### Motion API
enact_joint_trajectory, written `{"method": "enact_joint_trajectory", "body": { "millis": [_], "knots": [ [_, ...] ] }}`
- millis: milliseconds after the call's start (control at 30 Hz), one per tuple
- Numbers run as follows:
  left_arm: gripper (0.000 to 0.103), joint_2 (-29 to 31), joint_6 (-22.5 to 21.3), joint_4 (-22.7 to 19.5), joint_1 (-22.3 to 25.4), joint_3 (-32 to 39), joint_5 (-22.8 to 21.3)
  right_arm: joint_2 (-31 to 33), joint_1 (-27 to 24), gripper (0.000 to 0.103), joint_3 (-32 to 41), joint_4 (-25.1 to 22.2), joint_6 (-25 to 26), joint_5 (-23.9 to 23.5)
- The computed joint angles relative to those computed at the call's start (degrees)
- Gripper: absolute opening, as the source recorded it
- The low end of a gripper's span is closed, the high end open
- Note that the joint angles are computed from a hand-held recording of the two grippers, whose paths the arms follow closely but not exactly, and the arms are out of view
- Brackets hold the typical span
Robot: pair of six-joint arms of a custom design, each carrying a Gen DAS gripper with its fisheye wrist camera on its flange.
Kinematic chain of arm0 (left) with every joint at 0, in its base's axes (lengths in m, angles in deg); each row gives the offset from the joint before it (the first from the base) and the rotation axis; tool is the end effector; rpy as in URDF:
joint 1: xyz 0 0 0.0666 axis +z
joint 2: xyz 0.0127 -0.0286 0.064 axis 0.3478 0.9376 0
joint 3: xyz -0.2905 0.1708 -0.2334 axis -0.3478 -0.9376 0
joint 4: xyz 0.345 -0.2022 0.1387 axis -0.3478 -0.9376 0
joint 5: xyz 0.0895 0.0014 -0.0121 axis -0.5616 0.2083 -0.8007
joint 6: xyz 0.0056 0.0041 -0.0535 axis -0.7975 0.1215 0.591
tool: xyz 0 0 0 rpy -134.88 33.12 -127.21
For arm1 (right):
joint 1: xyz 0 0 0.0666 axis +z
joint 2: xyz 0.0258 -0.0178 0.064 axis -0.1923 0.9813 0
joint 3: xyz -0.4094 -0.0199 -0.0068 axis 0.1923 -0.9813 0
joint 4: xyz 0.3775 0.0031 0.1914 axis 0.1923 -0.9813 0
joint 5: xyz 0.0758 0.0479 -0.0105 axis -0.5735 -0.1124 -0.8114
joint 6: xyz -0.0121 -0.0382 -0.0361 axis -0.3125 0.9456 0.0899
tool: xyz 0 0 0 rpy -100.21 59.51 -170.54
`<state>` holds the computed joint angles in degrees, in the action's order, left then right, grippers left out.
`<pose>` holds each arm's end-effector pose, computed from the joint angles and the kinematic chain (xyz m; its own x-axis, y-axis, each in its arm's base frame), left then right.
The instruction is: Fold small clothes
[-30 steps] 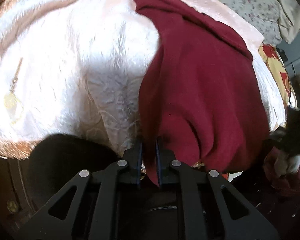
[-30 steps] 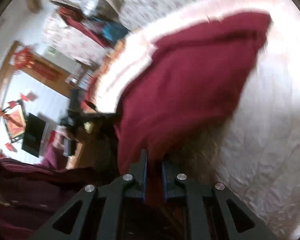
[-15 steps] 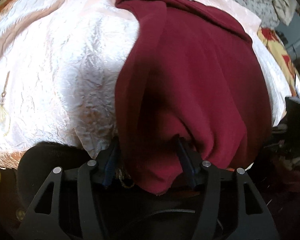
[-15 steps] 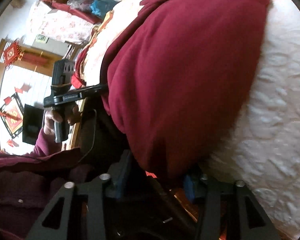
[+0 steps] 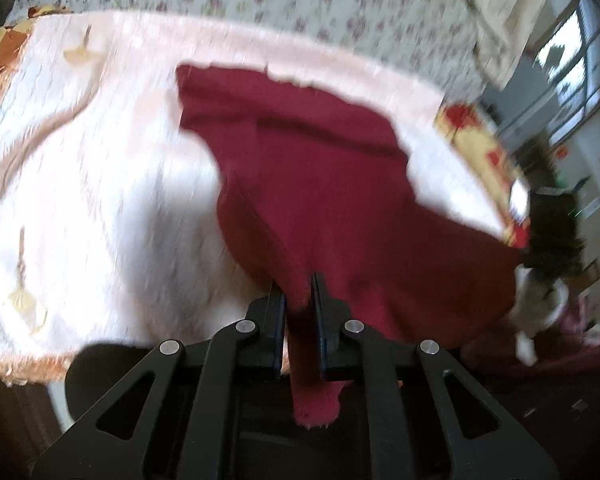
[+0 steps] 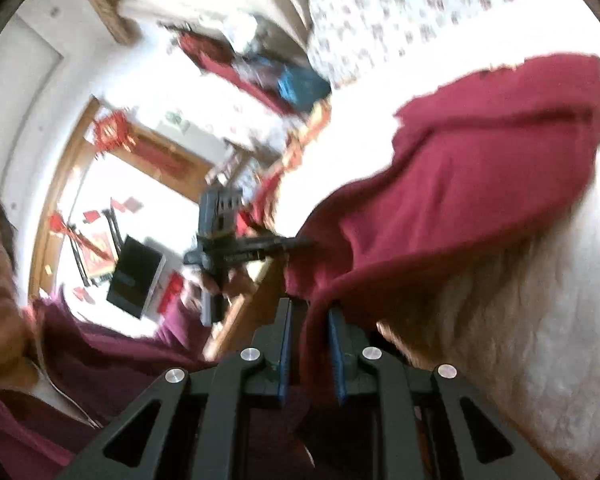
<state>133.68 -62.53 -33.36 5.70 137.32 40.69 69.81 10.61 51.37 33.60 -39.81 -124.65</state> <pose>0.4864 -0.1468 0.5992 -0.8190 0.3400 -0.4623 0.5385 0.7335 -0.4146 0.3454 0.1635 0.5378 -0.8452 0.2172 -0.4883 -0.3794 0.3996 0.8345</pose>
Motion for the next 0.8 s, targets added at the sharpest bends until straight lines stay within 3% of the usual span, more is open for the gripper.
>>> {"method": "enact_joint_trajectory", "body": {
  "millis": [100, 200, 300, 367, 400, 433, 500, 700, 800],
  "knots": [
    [0.010, 1.9, 1.6, 1.2, 0.8, 3.7, 2.6, -0.1, -2.2, 0.017, -0.4, 5.2, -3.4, 0.3],
    [0.010, 4.2, 3.5, 1.9, 0.7, 6.9, 3.0, 0.4, -4.1, 0.016, 0.5, 6.3, -3.4, 2.3],
    [0.010, 5.1, 5.4, 2.8, -0.2, 7.9, 2.7, 2.0, -4.6, 0.016, 4.4, -5.7, 6.4, 6.3],
    [0.010, 5.1, 5.0, 2.9, -0.5, 8.0, 2.5, 2.7, -4.2, 0.019, 4.7, -11.1, 8.0, 4.7],
    [0.010, 5.1, 4.6, 2.7, -0.4, 8.0, 2.5, 2.7, -4.2, 0.023, 4.4, -13.4, 8.4, 3.8],
    [0.010, 5.2, 4.9, 2.8, -0.8, 8.3, 2.3, 2.7, -3.8, 0.043, 4.3, -16.8, 9.7, 4.1],
    [0.010, 5.1, 4.9, 2.7, -0.7, 8.2, 2.1, 2.2, -3.9, 0.058, 3.1, -21.9, 11.9, 3.3],
    [0.010, 5.8, 6.9, 3.7, -0.2, 9.8, 1.2, 4.5, -2.7, 0.058, 0.0, -30.4, 14.3, -1.6],
    [0.010, 6.2, 7.3, 4.1, -0.2, 10.6, 0.4, 6.0, -0.8, 0.059, -1.6, -31.7, 14.9, -4.6]
  ]
}}
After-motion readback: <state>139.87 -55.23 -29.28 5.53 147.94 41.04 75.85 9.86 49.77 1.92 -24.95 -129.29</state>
